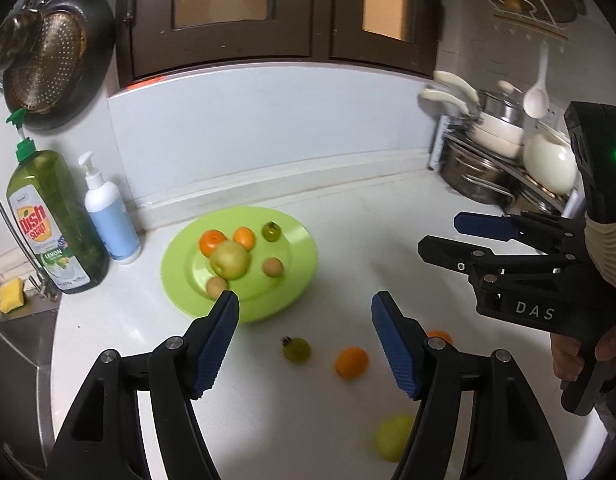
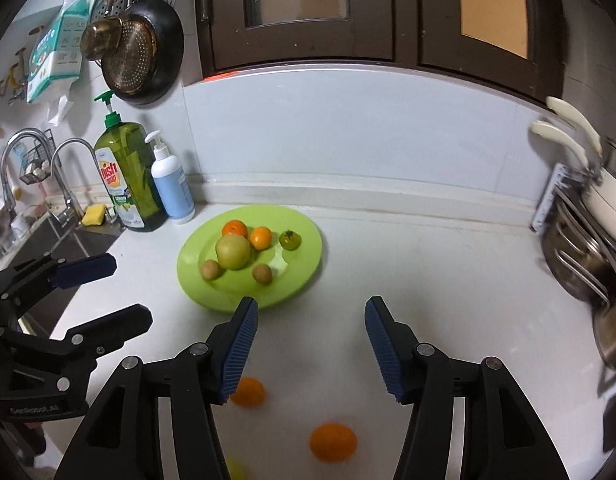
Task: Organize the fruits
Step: 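Move both tools back to the loose fruits on the counter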
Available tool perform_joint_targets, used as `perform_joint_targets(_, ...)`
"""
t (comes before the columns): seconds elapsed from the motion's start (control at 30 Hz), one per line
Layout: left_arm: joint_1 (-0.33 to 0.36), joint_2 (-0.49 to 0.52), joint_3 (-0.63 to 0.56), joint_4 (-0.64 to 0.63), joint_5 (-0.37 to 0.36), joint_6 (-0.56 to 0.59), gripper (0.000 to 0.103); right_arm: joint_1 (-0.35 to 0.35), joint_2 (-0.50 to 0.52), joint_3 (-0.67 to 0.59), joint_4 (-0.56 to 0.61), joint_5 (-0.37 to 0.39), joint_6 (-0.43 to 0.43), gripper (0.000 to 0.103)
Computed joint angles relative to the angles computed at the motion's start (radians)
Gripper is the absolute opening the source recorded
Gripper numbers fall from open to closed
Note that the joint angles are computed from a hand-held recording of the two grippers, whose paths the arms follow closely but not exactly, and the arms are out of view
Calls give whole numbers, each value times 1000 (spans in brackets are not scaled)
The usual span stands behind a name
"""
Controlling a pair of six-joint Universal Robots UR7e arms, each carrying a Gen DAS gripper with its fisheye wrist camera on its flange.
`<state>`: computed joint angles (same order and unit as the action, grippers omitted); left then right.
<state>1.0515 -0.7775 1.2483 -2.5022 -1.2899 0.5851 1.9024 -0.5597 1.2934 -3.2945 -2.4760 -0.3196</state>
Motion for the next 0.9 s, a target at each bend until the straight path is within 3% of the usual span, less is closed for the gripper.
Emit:
perform_joint_targets(0.5, -13, -102, 260, -88, 7, 72, 68, -10, -73, 230, -13, -22, 149, 56)
perform_joint_targets(0.9, -20, -132, 371, -75, 59, 74, 68, -35, -83, 310, 9, -14, 165, 56)
